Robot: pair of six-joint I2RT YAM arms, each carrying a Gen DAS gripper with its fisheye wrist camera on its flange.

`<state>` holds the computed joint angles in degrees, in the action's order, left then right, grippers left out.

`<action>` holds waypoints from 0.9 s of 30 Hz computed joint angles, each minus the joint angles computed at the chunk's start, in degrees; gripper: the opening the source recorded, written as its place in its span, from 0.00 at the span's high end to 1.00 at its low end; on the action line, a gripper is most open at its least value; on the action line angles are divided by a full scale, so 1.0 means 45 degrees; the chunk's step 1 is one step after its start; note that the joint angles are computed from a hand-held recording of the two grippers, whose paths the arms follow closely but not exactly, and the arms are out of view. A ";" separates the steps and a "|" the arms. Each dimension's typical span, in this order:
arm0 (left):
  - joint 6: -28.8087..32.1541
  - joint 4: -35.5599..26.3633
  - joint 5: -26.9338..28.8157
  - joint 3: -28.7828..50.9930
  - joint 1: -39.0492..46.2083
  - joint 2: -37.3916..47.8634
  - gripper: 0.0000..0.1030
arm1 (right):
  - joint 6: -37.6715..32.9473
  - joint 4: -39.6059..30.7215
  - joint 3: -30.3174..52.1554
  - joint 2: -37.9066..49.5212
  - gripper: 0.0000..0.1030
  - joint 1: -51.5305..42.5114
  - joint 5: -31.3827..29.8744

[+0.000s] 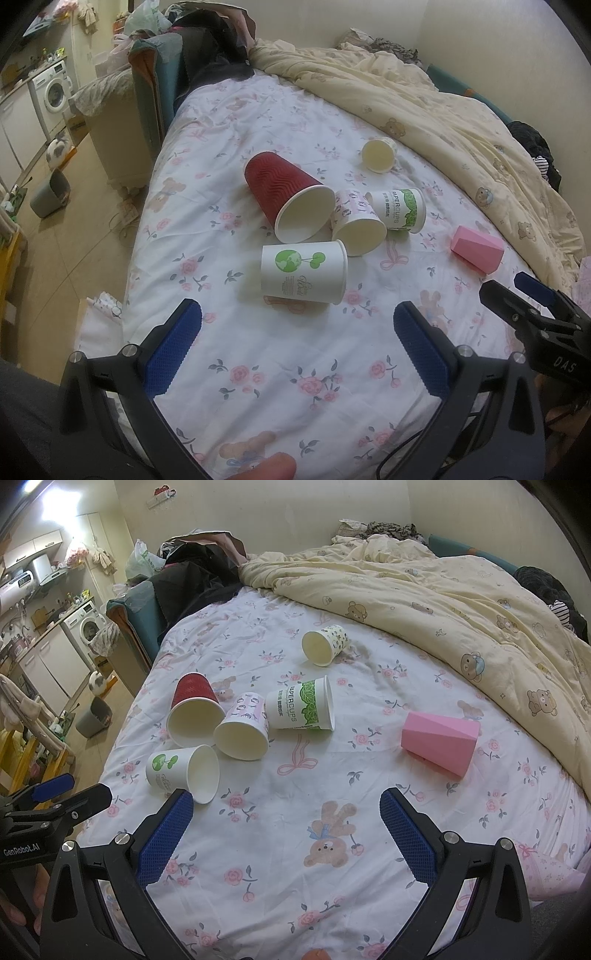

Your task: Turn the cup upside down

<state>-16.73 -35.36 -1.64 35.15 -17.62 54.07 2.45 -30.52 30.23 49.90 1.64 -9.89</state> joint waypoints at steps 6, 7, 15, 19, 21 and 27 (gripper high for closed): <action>0.0049 0.0001 0.0032 0.0002 0.0040 0.0000 0.00 | 0.0023 0.0046 -0.0068 0.0036 0.00 0.0044 0.0070; 0.0031 0.0011 0.0037 0.0010 0.0048 0.0023 0.00 | 0.0001 0.0052 -0.0075 0.0037 0.00 0.0019 0.0063; 0.0007 0.0001 0.0004 0.0035 0.0025 0.0052 0.00 | 0.0012 0.0058 -0.0064 0.0089 0.00 0.0033 0.0065; -0.0122 -0.0095 -0.0221 0.0063 -0.0181 0.0095 0.00 | -0.0046 0.0081 -0.0070 0.0198 0.00 -0.0003 0.0044; -0.0092 -0.0071 -0.0166 0.0074 -0.0117 0.0137 0.00 | -0.0237 0.0058 0.0123 0.0629 0.00 -0.0282 -0.0137; -0.0274 -0.0106 -0.0096 0.0066 -0.0091 0.0058 0.00 | -0.2086 -0.0935 0.2372 0.3869 0.00 -0.1677 -0.0273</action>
<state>-17.97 -35.84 -2.07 35.44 -18.02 54.34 -6.94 -34.72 40.90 67.31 -5.90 -11.12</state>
